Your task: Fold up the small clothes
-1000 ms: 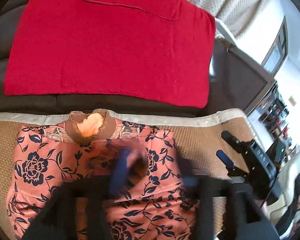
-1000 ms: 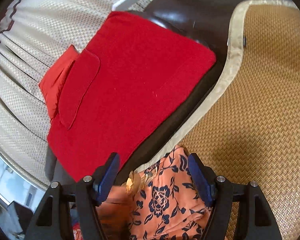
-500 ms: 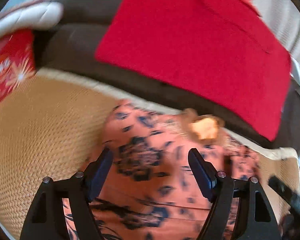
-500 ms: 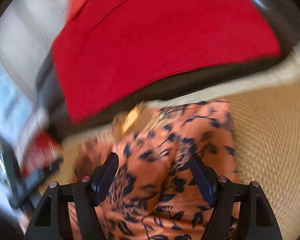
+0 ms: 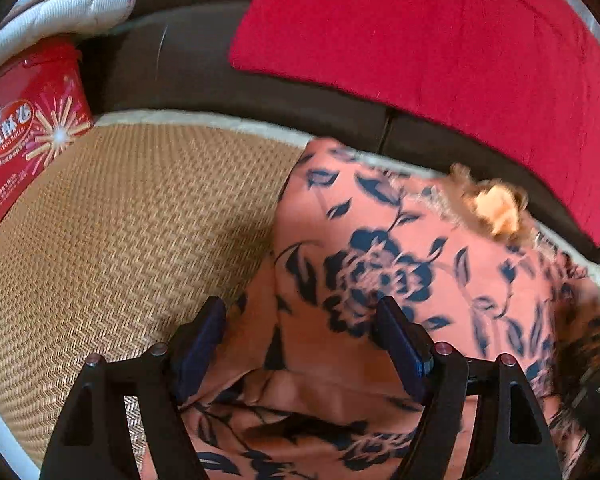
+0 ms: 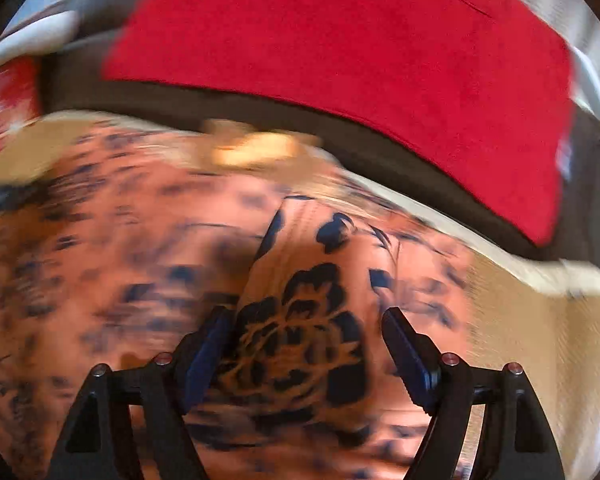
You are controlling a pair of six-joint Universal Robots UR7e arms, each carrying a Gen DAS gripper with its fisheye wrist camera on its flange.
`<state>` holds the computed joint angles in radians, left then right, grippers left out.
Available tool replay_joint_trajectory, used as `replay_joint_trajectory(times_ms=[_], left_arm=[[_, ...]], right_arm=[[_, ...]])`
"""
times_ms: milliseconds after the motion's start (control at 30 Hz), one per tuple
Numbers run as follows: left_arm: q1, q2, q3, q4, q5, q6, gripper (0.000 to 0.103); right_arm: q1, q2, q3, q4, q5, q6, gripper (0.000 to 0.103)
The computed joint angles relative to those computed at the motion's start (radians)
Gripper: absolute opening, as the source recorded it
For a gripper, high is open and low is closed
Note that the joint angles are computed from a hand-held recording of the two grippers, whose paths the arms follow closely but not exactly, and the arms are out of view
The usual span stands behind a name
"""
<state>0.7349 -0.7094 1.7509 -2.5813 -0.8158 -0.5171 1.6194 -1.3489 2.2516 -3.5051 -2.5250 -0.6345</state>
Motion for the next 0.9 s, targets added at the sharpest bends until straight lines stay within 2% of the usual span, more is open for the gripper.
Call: replay_joint_trajectory(times_ms=[33, 67, 100, 167, 200, 233, 267, 333, 367, 400, 500, 600, 667, 733, 767, 800, 900], left_arm=[[0.006, -0.002, -0.001, 0.012, -0.006, -0.007, 0.078], [0.012, -0.005, -0.001, 0.015, -0.012, -0.010, 0.078], [0.015, -0.009, 0.001, 0.012, -0.015, -0.009, 0.078], [0.012, -0.015, 0.007, 0.000, -0.007, 0.002, 0.078], [0.007, -0.019, 0.015, -0.014, -0.003, 0.014, 0.078], [0.001, -0.025, 0.024, -0.034, -0.001, 0.028, 0.078], [-0.004, -0.029, 0.030, -0.054, -0.004, 0.044, 0.078], [-0.015, -0.032, 0.044, -0.097, -0.006, 0.079, 0.078], [-0.023, -0.034, 0.051, -0.109, 0.001, 0.091, 0.078], [-0.033, -0.039, 0.057, -0.113, 0.010, 0.101, 0.078], [-0.046, -0.027, 0.056, -0.128, 0.016, 0.139, 0.078], [-0.039, -0.007, 0.034, -0.094, 0.013, 0.140, 0.078], [-0.034, 0.005, 0.003, -0.016, 0.010, 0.122, 0.078], [-0.027, 0.026, -0.023, 0.059, 0.030, 0.099, 0.078], [-0.023, 0.031, -0.032, 0.082, 0.030, 0.088, 0.078], [-0.018, 0.030, -0.035, 0.089, 0.018, 0.080, 0.078], [-0.022, 0.015, -0.022, 0.062, 0.016, 0.082, 0.078]], right_arm=[[-0.010, 0.011, -0.013, -0.097, -0.061, -0.030, 0.079], [-0.026, -0.011, -0.018, -0.152, -0.097, -0.019, 0.079], [-0.045, -0.050, -0.009, -0.165, -0.097, 0.033, 0.079], [-0.103, -0.194, 0.033, -0.110, -0.027, 0.217, 0.080], [-0.128, -0.271, 0.062, -0.064, 0.040, 0.296, 0.081], [-0.159, -0.354, 0.095, -0.013, 0.144, 0.357, 0.081], [-0.194, -0.409, 0.115, 0.033, 0.242, 0.381, 0.081], [-0.243, -0.506, 0.136, 0.207, 0.449, 0.460, 0.081], [-0.259, -0.521, 0.136, 0.259, 0.510, 0.462, 0.080], [-0.264, -0.524, 0.139, 0.271, 0.528, 0.454, 0.080], [-0.245, -0.499, 0.132, 0.253, 0.504, 0.428, 0.080], [-0.268, -0.515, 0.127, 0.291, 0.527, 0.473, 0.079], [-0.312, -0.533, 0.113, 0.391, 0.563, 0.548, 0.079], [-0.411, -0.575, 0.095, 0.560, 0.666, 0.638, 0.077], [-0.465, -0.586, 0.090, 0.618, 0.723, 0.679, 0.072], [-0.492, -0.601, 0.091, 0.635, 0.761, 0.690, 0.071], [-0.506, -0.642, 0.117, 0.557, 0.831, 0.661, 0.071]])
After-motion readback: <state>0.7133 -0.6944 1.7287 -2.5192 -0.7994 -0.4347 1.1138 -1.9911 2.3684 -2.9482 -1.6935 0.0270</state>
